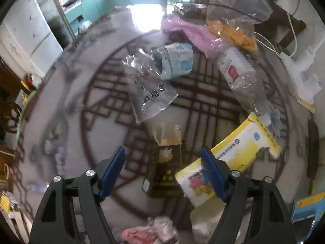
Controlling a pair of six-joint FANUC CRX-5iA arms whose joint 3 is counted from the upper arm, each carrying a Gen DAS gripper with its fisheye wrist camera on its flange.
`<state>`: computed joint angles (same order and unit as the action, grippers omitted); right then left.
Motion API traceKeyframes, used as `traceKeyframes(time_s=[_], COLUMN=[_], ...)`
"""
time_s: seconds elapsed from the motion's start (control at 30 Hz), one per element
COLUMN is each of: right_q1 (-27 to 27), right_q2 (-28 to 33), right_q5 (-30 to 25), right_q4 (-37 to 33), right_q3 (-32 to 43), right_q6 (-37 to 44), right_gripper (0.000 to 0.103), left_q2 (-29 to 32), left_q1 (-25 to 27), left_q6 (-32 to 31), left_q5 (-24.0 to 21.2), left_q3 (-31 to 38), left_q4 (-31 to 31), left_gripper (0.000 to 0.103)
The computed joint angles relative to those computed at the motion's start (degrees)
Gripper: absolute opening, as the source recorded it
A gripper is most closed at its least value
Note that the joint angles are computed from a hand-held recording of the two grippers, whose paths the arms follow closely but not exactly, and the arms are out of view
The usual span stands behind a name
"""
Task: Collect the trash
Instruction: 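Grasp clear plastic bag with left tool while right tool grasps black cigarette box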
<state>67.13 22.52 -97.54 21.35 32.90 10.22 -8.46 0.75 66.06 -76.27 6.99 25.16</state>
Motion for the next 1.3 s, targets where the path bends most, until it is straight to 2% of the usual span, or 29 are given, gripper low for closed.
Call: traceKeyframes(time_s=[0.13,0.2,0.27,0.37,0.5,0.7,0.8,1.03,1.13,1.17,1.23,1.27,1.3], right_q1=[-0.9,-0.7,-0.3,0.7,2.5,4.2,3.9,2.5,1.5,1.5,1.1,1.1,1.2], right_q2=[1.3,0.9,-0.7,-2.4,-8.5,-14.6,-15.8,-17.1,-16.9,-16.8,-16.7,-16.5,-16.4], right_q5=[-1.1,-0.9,1.4,2.9,8.1,7.9,8.0,10.8,12.3,12.6,13.2,13.2,13.0], right_q4=[-2.8,-3.4,-4.1,-2.7,1.6,8.6,9.7,10.1,9.5,9.2,8.8,8.7,8.9], right_q3=[0.6,-0.5,-2.9,-5.4,-12.2,-18.4,-19.7,-22.6,-23.0,-22.9,-23.0,-22.8,-22.5], right_q6=[2.8,2.7,1.2,0.4,-7.1,-17.6,-19.8,-22.4,-21.8,-21.6,-21.4,-21.3,-21.3], right_gripper=[0.075,0.071,0.046,0.04,0.04,0.04,0.04,0.041,0.041,0.041,0.041,0.041,0.041], left_q2=[1.9,3.0,4.7,8.4,14.9,25.1,29.0,33.5,33.9,33.0,33.4,33.4,33.5], left_q1=[-1.8,-2.8,-4.5,-7.6,-12.3,-18.5,-20.1,-22.4,-22.5,-22.5,-22.5,-22.3,-21.9], left_q6=[2.4,3.0,3.9,5.4,7.7,12.5,14.9,17.8,17.8,16.9,16.2,15.8,15.6], left_q5=[0.2,0.3,0.7,0.9,-0.6,-3.3,-4.1,-3.3,-2.7,-1.2,-1.5,-1.5,-2.0], left_q3=[1.8,2.8,4.3,7.3,12.1,19.6,22.6,26.7,26.2,24.9,25.4,25.4,25.4], left_q4=[-1.3,-1.5,-2.0,-2.5,-2.7,-3.6,-3.2,-5.5,-5.7,-5.7,-6.2,-6.0,-5.3], left_gripper=[0.079,0.079,0.079,0.079,0.079,0.079,0.079,0.078,0.063,0.054,0.041,0.029,0.027])
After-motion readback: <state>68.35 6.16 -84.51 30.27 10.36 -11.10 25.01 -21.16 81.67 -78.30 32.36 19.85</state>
